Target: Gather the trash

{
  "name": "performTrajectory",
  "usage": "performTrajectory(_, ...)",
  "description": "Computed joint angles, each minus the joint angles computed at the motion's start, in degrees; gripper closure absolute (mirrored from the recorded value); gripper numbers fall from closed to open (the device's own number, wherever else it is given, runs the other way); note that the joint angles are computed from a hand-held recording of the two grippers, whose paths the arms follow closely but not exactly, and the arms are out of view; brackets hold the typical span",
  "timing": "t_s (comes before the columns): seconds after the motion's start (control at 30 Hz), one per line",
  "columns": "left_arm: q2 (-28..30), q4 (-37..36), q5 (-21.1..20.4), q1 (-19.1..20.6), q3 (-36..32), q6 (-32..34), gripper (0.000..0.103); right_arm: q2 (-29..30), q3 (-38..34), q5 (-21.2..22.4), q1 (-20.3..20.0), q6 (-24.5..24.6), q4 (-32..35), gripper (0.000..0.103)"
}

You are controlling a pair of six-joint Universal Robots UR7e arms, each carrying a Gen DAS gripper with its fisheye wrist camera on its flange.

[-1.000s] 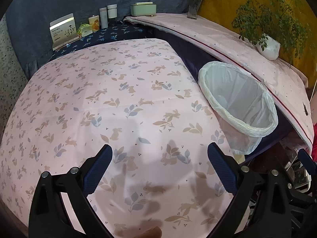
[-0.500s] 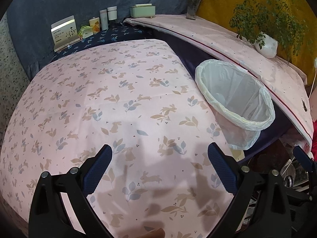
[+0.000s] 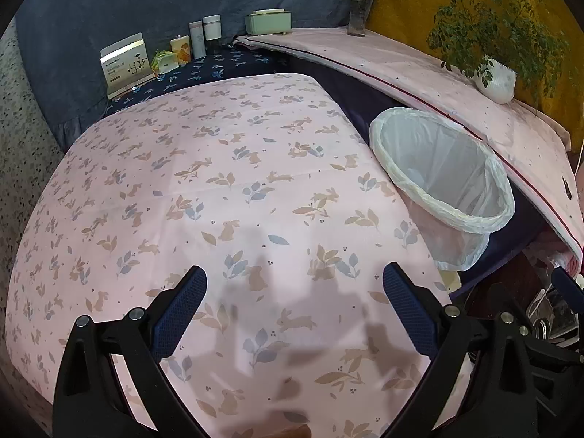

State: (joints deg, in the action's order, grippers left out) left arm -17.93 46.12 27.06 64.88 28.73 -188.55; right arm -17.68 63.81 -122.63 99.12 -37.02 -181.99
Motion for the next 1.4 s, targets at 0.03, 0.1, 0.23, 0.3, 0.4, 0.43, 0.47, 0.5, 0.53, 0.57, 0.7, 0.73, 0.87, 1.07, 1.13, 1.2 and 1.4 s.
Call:
performTrajectory(0.03, -0.02, 0.04, 0.15, 0.02, 0.07, -0.06, 0.010, 0.02, 0.04, -0.10, 0.01, 0.04, -0.08, 0.007)
performTrajectory(0.1, 0.02, 0.19, 0.30, 0.02, 0.11, -0.05, 0.010, 0.00, 0.23, -0.20, 0.02, 0.05, -0.37, 0.007)
performTrajectory(0.23, 0.09, 0.30, 0.61, 0.06, 0.09, -0.01, 0.010, -0.02, 0.45, -0.46, -0.02, 0.17, -0.79, 0.007)
performTrajectory(0.3, 0.08, 0.32, 0.85, 0.10, -0.02, -0.06, 0.010, -0.08, 0.50, -0.44, -0.05, 0.20, -0.94, 0.007)
performTrajectory(0.4, 0.10, 0.38, 0.85, 0.14, -0.24, -0.26, 0.010, 0.00, 0.33, -0.40, -0.01, 0.04, -1.23, 0.007)
performTrajectory(0.43, 0.09, 0.45, 0.86, 0.16, -0.30, -0.42, 0.010, 0.04, 0.25, -0.40, 0.01, 0.04, -1.27, 0.007)
performTrajectory(0.47, 0.15, 0.45, 0.83, 0.19, -0.44, -0.45, 0.010, 0.05, 0.22, -0.36, 0.02, 0.03, -1.34, 0.007)
performTrajectory(0.5, 0.12, 0.29, 0.79, 0.20, -0.49, -0.34, 0.010, 0.08, 0.17, -0.32, 0.02, 0.08, -1.34, 0.007)
performTrajectory(0.53, 0.19, 0.33, 0.80, 0.24, -0.74, -0.32, 0.010, 0.08, 0.16, -0.33, 0.04, 0.14, -1.28, 0.007)
performTrajectory(0.57, 0.42, 0.76, 0.87, 0.27, -1.25, -0.64, 0.010, 0.07, 0.20, -0.19, 0.04, 0.07, -1.39, 0.007)
performTrajectory(0.7, 1.06, 1.80, 1.55, 0.54, -3.10, -1.53, 0.010, 0.39, -0.23, -0.19, 0.11, -0.17, -1.51, 0.007)
performTrajectory(0.73, 1.15, 1.92, 1.86, 0.66, -3.47, -1.65, 0.010, 0.48, -0.39, -0.20, 0.11, -0.19, -1.51, 0.007)
performTrajectory(0.87, 2.34, 3.19, 1.91, 0.96, -5.97, -1.74, 0.010, 0.76, -1.06, -0.18, 0.10, 0.19, -1.25, 0.007)
performTrajectory(1.07, 4.93, 6.18, 2.25, 1.35, -11.52, -1.58, 0.010, 1.34, -2.40, 0.05, -0.21, 0.92, -0.36, 0.007)
performTrajectory(1.13, 5.84, 7.09, 2.31, 1.42, -13.53, -1.51, 0.010, 1.56, -2.92, 0.22, -0.31, 1.13, 0.09, 0.007)
performTrajectory(1.2, 6.77, 8.00, 2.41, 1.50, -15.60, -1.41, 0.010, 1.77, -3.42, 0.37, -0.37, 1.28, 0.39, 0.007)
performTrajectory(1.4, 8.05, 8.31, 2.38, 1.40, -18.51, 0.52, 0.010, 2.12, -4.51, 1.07, -0.48, 1.88, 1.13, 0.007)
